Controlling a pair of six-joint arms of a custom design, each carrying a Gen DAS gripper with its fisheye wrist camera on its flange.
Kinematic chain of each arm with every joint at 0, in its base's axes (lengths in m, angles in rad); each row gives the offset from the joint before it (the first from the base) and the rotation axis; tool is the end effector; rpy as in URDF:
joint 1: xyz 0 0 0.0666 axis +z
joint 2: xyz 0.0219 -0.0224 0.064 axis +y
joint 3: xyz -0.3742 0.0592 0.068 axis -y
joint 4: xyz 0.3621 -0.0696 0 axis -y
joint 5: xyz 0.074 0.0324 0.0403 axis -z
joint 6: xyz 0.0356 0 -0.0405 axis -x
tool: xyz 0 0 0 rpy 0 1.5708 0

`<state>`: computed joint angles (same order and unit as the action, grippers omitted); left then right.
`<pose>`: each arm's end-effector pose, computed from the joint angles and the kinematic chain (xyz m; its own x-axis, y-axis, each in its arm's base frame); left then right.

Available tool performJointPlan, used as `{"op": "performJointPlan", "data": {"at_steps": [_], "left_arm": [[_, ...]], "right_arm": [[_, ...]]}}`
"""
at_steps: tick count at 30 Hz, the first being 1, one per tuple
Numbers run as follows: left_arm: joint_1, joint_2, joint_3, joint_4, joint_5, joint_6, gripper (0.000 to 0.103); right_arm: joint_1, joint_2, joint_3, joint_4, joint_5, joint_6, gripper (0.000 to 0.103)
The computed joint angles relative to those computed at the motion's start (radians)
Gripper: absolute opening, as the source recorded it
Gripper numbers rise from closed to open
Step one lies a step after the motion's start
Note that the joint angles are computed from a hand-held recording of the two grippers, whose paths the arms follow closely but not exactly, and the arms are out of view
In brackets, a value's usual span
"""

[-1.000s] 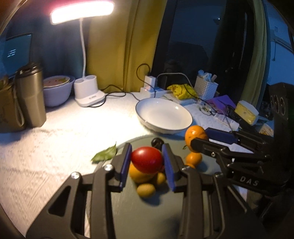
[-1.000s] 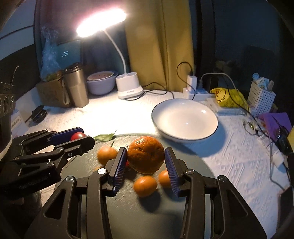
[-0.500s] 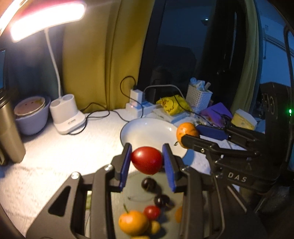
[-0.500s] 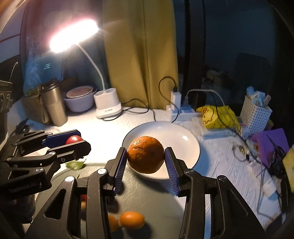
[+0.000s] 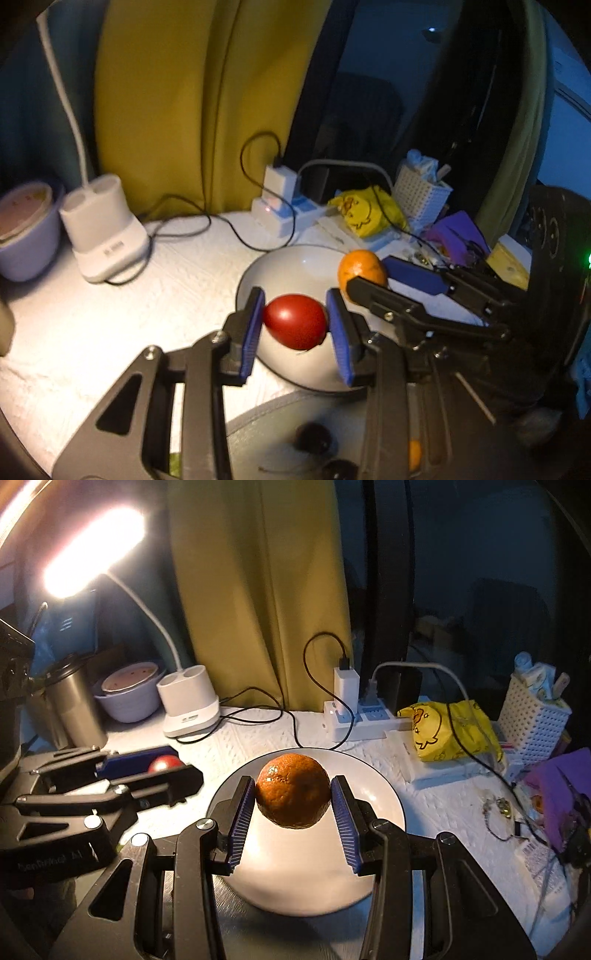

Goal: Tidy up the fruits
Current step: 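Carry tomato and orange to the white plate and open both tools there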

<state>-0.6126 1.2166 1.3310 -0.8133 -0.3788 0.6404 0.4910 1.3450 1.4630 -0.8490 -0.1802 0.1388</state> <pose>0.3325 -0.2181 0.4774 -0.6029 -0.2548 -0.7560 -0.0719 0.9611 -0.2666 0.3896 0.2151 0.4802 -0.5026 -0.4231 -0.7539 -0.6574 0.7534 0.0155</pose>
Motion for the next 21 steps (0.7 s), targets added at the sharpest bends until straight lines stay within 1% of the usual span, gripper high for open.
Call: {"op": "performJointPlan", "data": {"at_steps": [4,6,8,11,14,17,19,20,21], "left_arm": [[0.051,0.05,0.03,-0.015,0.072,-0.001,0.035],[0.069,0.063,0.034,-0.013,0.1,0.005,0.035],[0.091,0.075,0.041,-0.018,0.147,0.021,0.035],[0.114,0.092,0.055,-0.044,0.181,0.046,0.036],[0.128,0.092,0.048,-0.048,0.217,0.062,0.036],[0.134,0.093,0.045,-0.05,0.235,0.069,0.036],[0.137,0.095,0.046,-0.046,0.242,0.069,0.04],[0.136,0.093,0.045,-0.042,0.241,0.071,0.044],[0.135,0.09,0.044,-0.039,0.238,0.072,0.044]], "right_arm": [[-0.018,0.063,0.034,-0.009,-0.01,-0.015,0.045],[-0.027,0.095,0.053,-0.017,-0.014,-0.023,0.045],[-0.036,0.127,0.075,-0.029,-0.022,-0.037,0.045],[-0.044,0.155,0.095,-0.042,-0.029,-0.052,0.045],[-0.047,0.175,0.109,-0.054,-0.034,-0.065,0.045],[-0.049,0.178,0.107,-0.057,-0.037,-0.067,0.045],[-0.051,0.174,0.105,-0.052,-0.047,-0.074,0.045],[-0.051,0.174,0.108,-0.052,-0.047,-0.075,0.045],[-0.051,0.172,0.108,-0.05,-0.043,-0.076,0.045]]}}
